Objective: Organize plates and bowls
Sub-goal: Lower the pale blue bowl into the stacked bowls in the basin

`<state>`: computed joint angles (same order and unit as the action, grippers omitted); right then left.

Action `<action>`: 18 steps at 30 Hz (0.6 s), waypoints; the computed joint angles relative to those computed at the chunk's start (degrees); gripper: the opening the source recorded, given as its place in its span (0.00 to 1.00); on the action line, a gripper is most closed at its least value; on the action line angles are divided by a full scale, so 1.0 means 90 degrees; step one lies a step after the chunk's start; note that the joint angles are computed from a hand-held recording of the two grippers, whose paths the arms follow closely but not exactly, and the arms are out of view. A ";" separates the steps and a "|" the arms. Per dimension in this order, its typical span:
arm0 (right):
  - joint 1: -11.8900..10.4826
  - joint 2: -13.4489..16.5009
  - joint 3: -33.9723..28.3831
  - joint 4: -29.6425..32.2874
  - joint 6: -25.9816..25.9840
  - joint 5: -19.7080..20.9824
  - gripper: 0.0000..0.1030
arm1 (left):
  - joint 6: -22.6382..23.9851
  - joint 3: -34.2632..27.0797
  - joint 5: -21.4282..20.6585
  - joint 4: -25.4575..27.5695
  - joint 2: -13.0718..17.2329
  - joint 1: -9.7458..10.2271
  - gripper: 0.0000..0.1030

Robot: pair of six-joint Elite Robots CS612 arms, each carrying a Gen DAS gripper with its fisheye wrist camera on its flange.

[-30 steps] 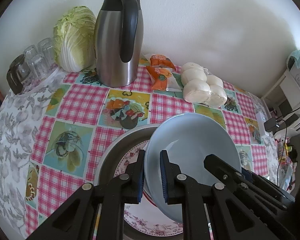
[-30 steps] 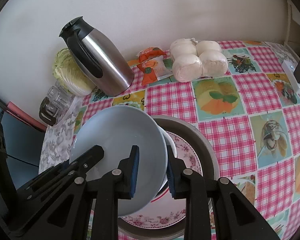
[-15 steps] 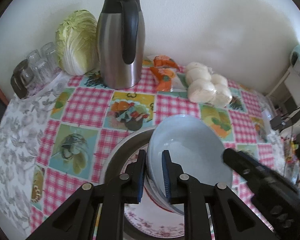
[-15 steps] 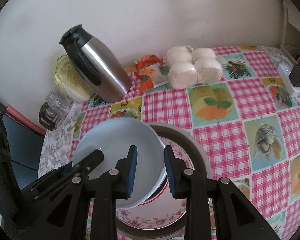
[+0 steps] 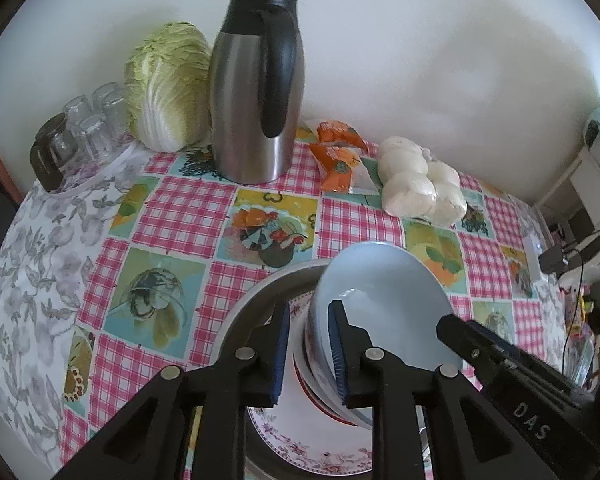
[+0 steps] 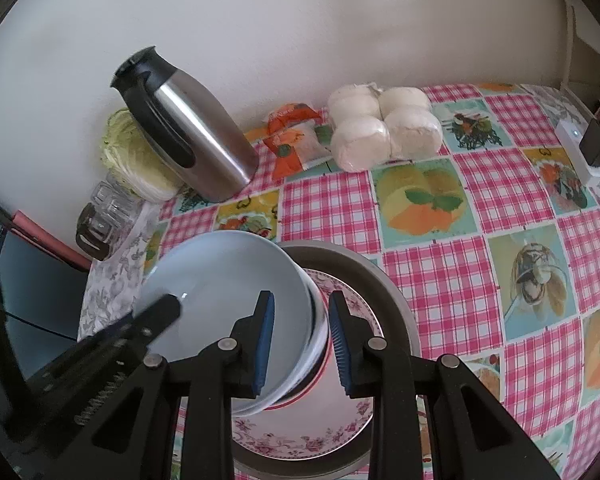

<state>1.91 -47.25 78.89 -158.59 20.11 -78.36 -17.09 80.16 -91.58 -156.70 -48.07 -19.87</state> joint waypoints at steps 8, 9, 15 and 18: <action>-0.0029 0.0003 0.0008 0.0058 0.0093 -0.0115 0.30 | -0.0494 -0.0075 -0.0333 0.0015 0.0122 0.0111 0.25; -0.0043 -0.0005 0.0027 0.0016 0.0117 -0.0078 0.31 | -0.0534 -0.0081 -0.0396 0.0012 0.0135 0.0124 0.25; -0.0035 -0.0011 0.0011 0.0038 0.0082 -0.0131 0.32 | -0.0525 -0.0089 -0.0393 0.0066 0.0145 0.0119 0.25; -0.0018 -0.0028 0.0009 0.0044 0.0024 -0.0232 0.32 | -0.0497 -0.0100 -0.0369 0.0143 0.0134 0.0116 0.30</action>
